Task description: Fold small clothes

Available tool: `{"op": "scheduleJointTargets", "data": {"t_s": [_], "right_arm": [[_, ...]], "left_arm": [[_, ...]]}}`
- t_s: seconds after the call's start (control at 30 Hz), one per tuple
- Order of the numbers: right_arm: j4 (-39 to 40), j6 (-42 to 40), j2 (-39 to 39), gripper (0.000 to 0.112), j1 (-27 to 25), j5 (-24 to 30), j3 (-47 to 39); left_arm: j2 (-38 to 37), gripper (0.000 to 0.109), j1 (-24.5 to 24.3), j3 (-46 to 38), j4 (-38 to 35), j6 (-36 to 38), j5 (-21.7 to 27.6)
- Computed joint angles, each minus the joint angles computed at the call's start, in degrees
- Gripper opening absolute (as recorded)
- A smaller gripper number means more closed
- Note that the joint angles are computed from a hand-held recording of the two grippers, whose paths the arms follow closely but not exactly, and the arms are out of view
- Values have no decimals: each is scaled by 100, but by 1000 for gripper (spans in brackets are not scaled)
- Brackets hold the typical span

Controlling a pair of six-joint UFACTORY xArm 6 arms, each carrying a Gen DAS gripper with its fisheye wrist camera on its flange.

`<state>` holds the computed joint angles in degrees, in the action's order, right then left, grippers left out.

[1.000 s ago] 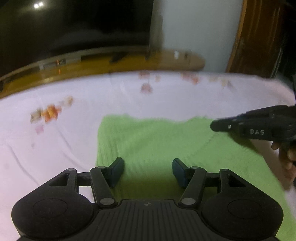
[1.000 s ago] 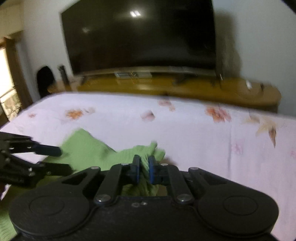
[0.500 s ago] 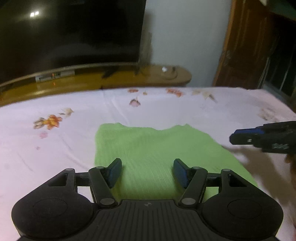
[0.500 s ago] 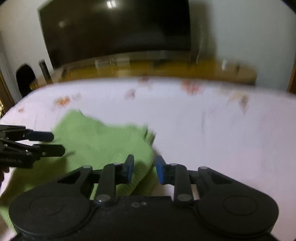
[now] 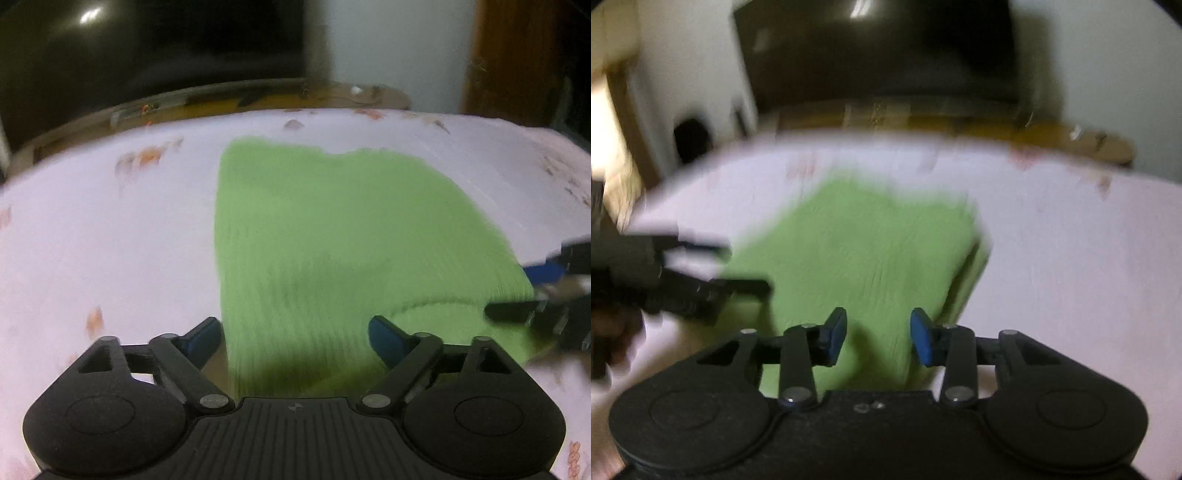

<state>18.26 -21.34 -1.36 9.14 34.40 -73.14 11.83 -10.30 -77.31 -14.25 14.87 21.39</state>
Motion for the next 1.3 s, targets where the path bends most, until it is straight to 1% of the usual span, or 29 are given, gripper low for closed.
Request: {"op": "scheduleJointTargets", "data": {"t_s": [0.03, 0.07, 0.1, 0.13, 0.17, 0.2, 0.23, 0.27, 0.3, 0.33, 0.37, 0.4, 0.43, 0.47, 0.53, 0.6, 0.67, 0.7, 0.77, 0.83, 0.87, 0.93, 0.97, 1.07, 1.2, 1.3], "right_arm": [[-360, 212, 47, 58, 12, 139, 34], [-480, 641, -30, 59, 6, 39, 111], [-360, 863, -124, 57, -42, 139, 115], [0, 846, -356, 59, -76, 33, 297], [218, 703, -675, 63, -88, -182, 578], [197, 699, -1009, 69, -82, -372, 847], [132, 772, -1316, 76, -93, -473, 1042], [228, 774, -1683, 79, -114, -519, 1288], [213, 945, -2083, 84, -150, -458, 1504], [239, 1064, -2244, 85, -184, -446, 1603], [262, 1155, -2638, 87, -218, -311, 1812], [45, 1392, -3151, 92, -204, -243, 2155], [-412, 1783, -3579, 92, -149, -321, 2434], [-644, 1963, -4019, 92, -90, -303, 2705], [-1004, 2232, -4714, 93, -39, -94, 3055], [-1555, 2741, -5166, 93, 84, 82, 3264], [-1924, 3177, -5568, 93, 234, 361, 3413], [-2025, 3323, -5674, 93, 290, 416, 3446], [-2154, 3525, -5876, 93, 380, 544, 3464], [-2487, 3861, -6190, 93, 550, 846, 3458], [-2628, 3976, -6276, 93, 640, 932, 3446], [-3089, 4355, -6484, 93, 874, 1054, 3454], [-3247, 4464, -6578, 93, 953, 1073, 3467], [-3666, 4764, -6645, 93, 1117, 1121, 3434], [-3696, 4806, -6704, 93, 1122, 1133, 3413], [-3788, 4853, -6804, 93, 1235, 1278, 3443]], "left_arm": [[-110, 89, 5, 34, 171, -312, 72], [-358, 89, -15, 271, 350, -451, -42], [-668, 89, -48, 590, 616, -632, -245], [-973, 92, -81, 828, 821, -811, -257], [-1270, 96, -116, 1023, 1024, -1067, -194], [-1542, 103, -156, 1206, 1333, -1464, -176], [-1872, 103, -208, 1458, 1478, -1688, -214], [-2268, 103, -288, 1739, 1492, -1748, -191], [-2637, 103, -350, 2008, 1625, -1886, -194], [-3030, 103, -434, 2299, 1860, -2070, -221], [-3316, 103, -507, 2484, 2002, -2156, -219], [-3653, 103, -588, 2723, 2197, -2335, -207], [-3960, 103, -665, 2908, 2448, -2632, -144], [-4294, 103, -757, 3113, 2600, -2873, -64], [-4926, 103, -884, 3485, 2604, -2979, 102], [-5429, 103, -1034, 3732, 2943, -3333, 326], [-5872, 103, -1189, 3904, 3191, -3597, 591], [-6059, 103, -1257, 3966, 3344, -3775, 703], [-6349, 103, -1350, 4063, 3378, -3885, 862], [-6563, 103, -1476, 4087, 3621, -4142, 1059], [-6657, 103, -1493, 4117, 3658, -4177, 1068], [-6824, 103, -1642, 4146, 3897, -4452, 1185], [-6862, 103, -1663, 4141, 3903, -4466, 1217], [-6980, 103, -1802, 4120, 4151, -4705, 1326], [-7042, 103, -1982, 4083, 4395, -4940, 1431], [-7091, 103, -2143, 4081, 4533, -5105, 1539]]}}
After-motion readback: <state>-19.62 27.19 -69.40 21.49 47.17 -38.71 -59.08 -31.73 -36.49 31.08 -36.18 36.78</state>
